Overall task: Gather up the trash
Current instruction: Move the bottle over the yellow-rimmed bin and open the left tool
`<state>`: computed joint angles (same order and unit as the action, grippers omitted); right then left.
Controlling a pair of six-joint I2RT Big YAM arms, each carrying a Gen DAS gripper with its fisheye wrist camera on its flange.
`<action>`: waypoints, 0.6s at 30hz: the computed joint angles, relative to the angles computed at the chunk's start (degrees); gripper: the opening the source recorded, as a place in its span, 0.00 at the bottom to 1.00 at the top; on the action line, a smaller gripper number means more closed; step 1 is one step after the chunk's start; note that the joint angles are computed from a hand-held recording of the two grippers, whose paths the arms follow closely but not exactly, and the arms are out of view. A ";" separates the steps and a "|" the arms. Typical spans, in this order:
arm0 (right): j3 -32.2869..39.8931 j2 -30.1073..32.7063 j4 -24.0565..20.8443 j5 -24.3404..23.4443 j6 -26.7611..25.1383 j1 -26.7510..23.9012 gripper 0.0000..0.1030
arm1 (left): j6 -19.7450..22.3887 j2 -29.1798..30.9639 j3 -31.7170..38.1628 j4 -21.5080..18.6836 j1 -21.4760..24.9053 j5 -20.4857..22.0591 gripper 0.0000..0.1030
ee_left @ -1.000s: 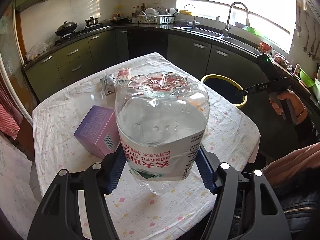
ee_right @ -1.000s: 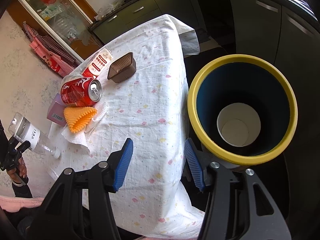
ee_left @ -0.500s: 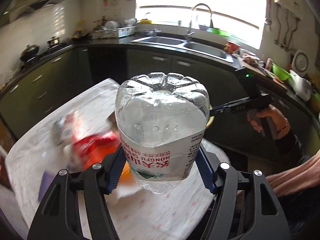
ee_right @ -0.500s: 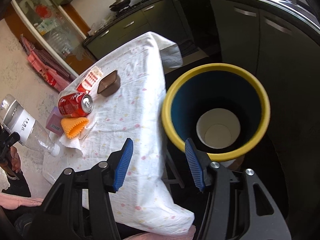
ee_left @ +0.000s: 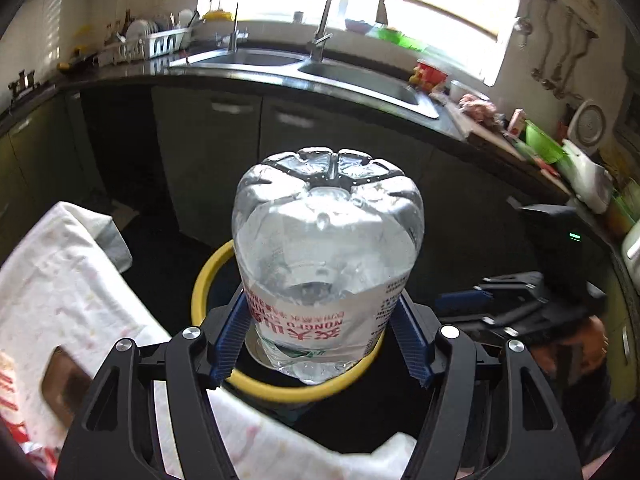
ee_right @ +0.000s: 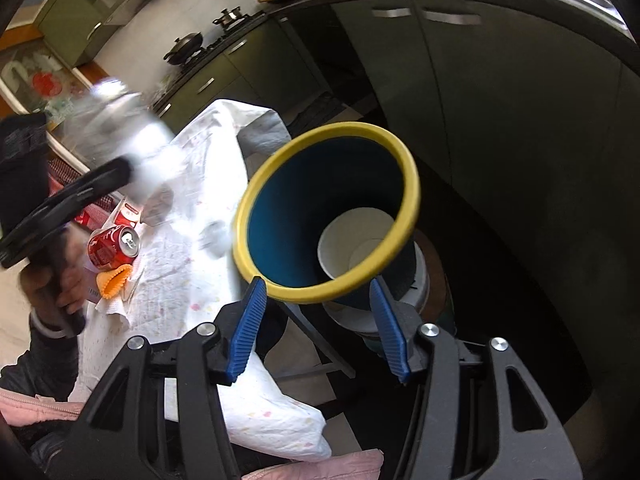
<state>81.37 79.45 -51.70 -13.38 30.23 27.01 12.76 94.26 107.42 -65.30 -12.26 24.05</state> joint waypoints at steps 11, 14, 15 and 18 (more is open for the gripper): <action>-1.99 -0.31 1.96 -2.39 0.37 -0.93 0.50 | -5.16 6.10 2.49 0.45 -3.46 -6.41 0.74; -2.44 -0.54 2.62 -2.56 0.47 -0.64 0.51 | -5.85 1.34 -1.32 1.77 -2.65 -5.06 0.79; -2.50 -0.51 2.90 -2.69 0.54 -0.41 0.51 | -6.11 -0.82 -3.13 2.35 -2.23 -4.33 0.82; -2.17 0.05 3.26 -3.21 0.35 0.48 0.51 | -6.10 -8.01 -9.74 4.30 -0.17 -3.31 0.86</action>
